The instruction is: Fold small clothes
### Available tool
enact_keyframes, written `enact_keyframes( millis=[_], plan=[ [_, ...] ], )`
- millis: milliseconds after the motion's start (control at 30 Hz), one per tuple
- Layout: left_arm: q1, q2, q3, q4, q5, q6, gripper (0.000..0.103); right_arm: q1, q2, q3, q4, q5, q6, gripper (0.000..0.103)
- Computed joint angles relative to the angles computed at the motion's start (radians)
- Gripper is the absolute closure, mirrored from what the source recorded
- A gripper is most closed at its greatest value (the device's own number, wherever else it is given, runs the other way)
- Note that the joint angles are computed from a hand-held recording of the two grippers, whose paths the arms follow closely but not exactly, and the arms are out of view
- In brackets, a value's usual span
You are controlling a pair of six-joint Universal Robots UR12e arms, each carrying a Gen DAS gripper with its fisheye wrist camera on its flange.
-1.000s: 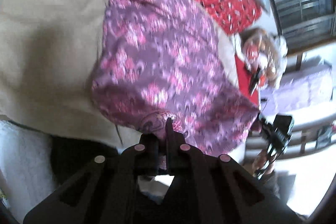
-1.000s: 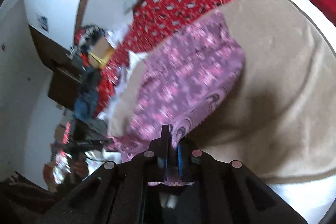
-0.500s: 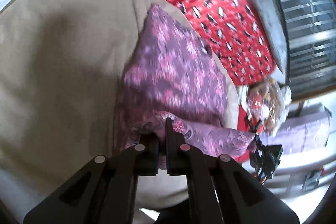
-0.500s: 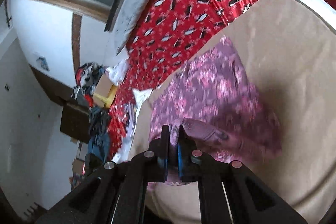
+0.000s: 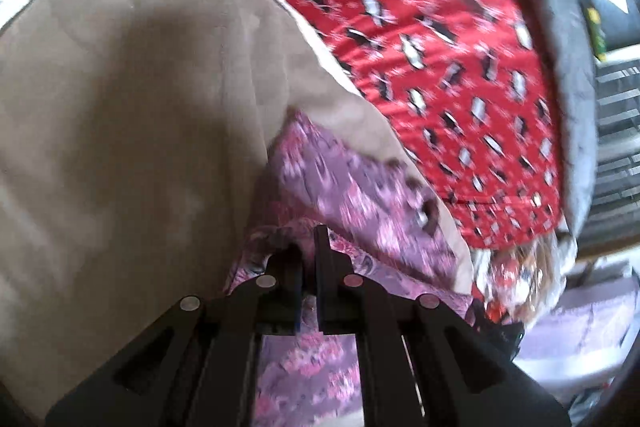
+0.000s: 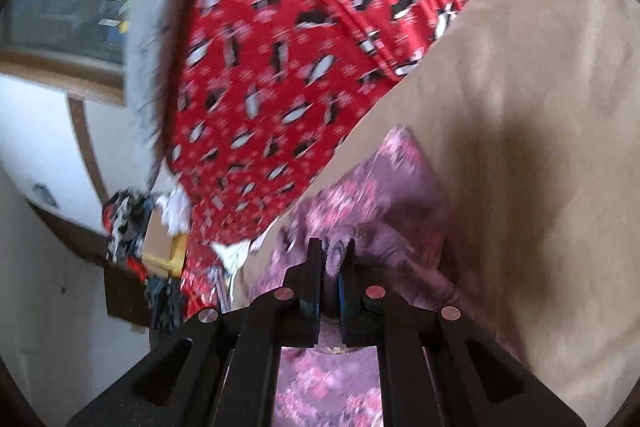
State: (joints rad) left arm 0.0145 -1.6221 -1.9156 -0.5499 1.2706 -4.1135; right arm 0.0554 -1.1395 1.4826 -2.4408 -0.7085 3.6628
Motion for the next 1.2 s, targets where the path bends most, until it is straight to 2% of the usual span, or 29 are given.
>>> enact_keyframes(
  millis=[67, 133, 200, 300, 333, 367, 400, 433, 467, 500, 533, 567, 600, 633, 667, 700, 767, 800, 833, 900, 967, 1033, 1100, 1167, 1200],
  plan=[
    [0.007, -0.023, 0.014, -0.020, -0.003, -0.018, 0.100, 0.006, 0.024, -0.030, 0.059, -0.020, -0.003, 0.093],
    [0.023, -0.036, 0.021, -0.013, -0.035, -0.036, 0.100, 0.009, 0.043, -0.056, 0.087, -0.024, 0.005, 0.092],
    [0.043, -0.036, 0.011, 0.051, -0.089, -0.072, 0.100, 0.006, 0.052, -0.069, 0.070, -0.017, 0.021, 0.092],
    [0.064, -0.024, 0.000, 0.141, -0.122, -0.107, 0.099, -0.004, 0.058, -0.068, -0.010, 0.006, 0.065, 0.089],
    [0.067, -0.018, 0.002, 0.141, -0.119, -0.100, 0.098, -0.009, 0.055, -0.059, -0.060, -0.001, 0.096, 0.076],
    [0.067, -0.014, 0.005, 0.132, -0.109, -0.093, 0.096, -0.014, 0.053, -0.051, -0.101, -0.013, 0.129, 0.058],
    [0.069, -0.009, 0.007, 0.112, -0.103, -0.076, 0.093, -0.020, 0.050, -0.034, -0.172, -0.023, 0.180, 0.052],
    [0.073, -0.006, 0.006, 0.094, -0.111, -0.057, 0.093, -0.027, 0.047, -0.022, -0.217, -0.022, 0.209, 0.052],
    [0.073, -0.002, 0.006, 0.061, -0.115, -0.027, 0.093, -0.031, 0.042, -0.017, -0.221, -0.022, 0.196, 0.052],
    [0.071, 0.002, 0.007, 0.021, -0.103, 0.002, 0.093, -0.032, 0.035, -0.019, -0.183, -0.029, 0.153, 0.052],
    [0.070, 0.004, 0.006, 0.011, -0.093, 0.009, 0.093, -0.028, 0.027, -0.029, -0.104, -0.048, 0.070, 0.052],
    [0.069, 0.013, -0.003, 0.011, -0.055, 0.001, 0.093, -0.023, 0.020, -0.041, -0.021, -0.068, -0.017, 0.052],
    [0.073, 0.025, -0.020, 0.034, -0.017, -0.037, 0.090, -0.013, 0.016, -0.059, 0.070, -0.101, -0.112, 0.052],
    [0.083, 0.034, -0.036, 0.062, -0.009, -0.073, 0.084, -0.001, 0.011, -0.075, 0.143, -0.148, -0.198, 0.052],
    [0.096, 0.042, -0.049, 0.076, -0.015, -0.099, 0.082, 0.007, 0.011, -0.083, 0.175, -0.177, -0.241, 0.052],
    [0.100, 0.047, -0.047, 0.048, -0.011, -0.091, 0.082, 0.017, 0.009, -0.091, 0.201, -0.216, -0.285, 0.052],
    [0.095, 0.049, -0.031, -0.016, -0.010, -0.006, 0.081, 0.030, 0.012, -0.098, 0.211, -0.257, -0.326, 0.051],
    [0.086, 0.049, -0.026, -0.041, -0.013, 0.059, 0.073, 0.035, 0.017, -0.104, 0.213, -0.271, -0.331, 0.051],
    [0.078, 0.047, -0.024, -0.054, -0.023, 0.112, 0.059, 0.041, 0.025, -0.117, 0.220, -0.291, -0.339, 0.050],
    [0.055, 0.042, -0.026, -0.072, -0.049, 0.243, 0.048, 0.054, 0.042, -0.140, 0.226, -0.330, -0.350, 0.050],
    [0.029, 0.031, -0.017, -0.104, -0.050, 0.366, 0.048, 0.066, 0.057, -0.159, 0.224, -0.358, -0.355, 0.048],
    [-0.005, 0.002, 0.017, -0.171, 0.005, 0.448, 0.048, 0.080, 0.083, -0.194, 0.245, -0.378, -0.363, 0.046],
    [-0.042, -0.040, 0.075, -0.231, 0.114, 0.461, 0.048, 0.098, 0.108, -0.231, 0.258, -0.420, -0.374, 0.046],
    [-0.060, -0.080, 0.133, -0.276, 0.230, 0.402, 0.053, 0.106, 0.124, -0.245, 0.221, -0.423, -0.337, 0.046],
    [-0.059, -0.095, 0.157, -0.280, 0.283, 0.336, 0.060, 0.107, 0.127, -0.248, 0.208, -0.429, -0.312, 0.046]
  ],
)
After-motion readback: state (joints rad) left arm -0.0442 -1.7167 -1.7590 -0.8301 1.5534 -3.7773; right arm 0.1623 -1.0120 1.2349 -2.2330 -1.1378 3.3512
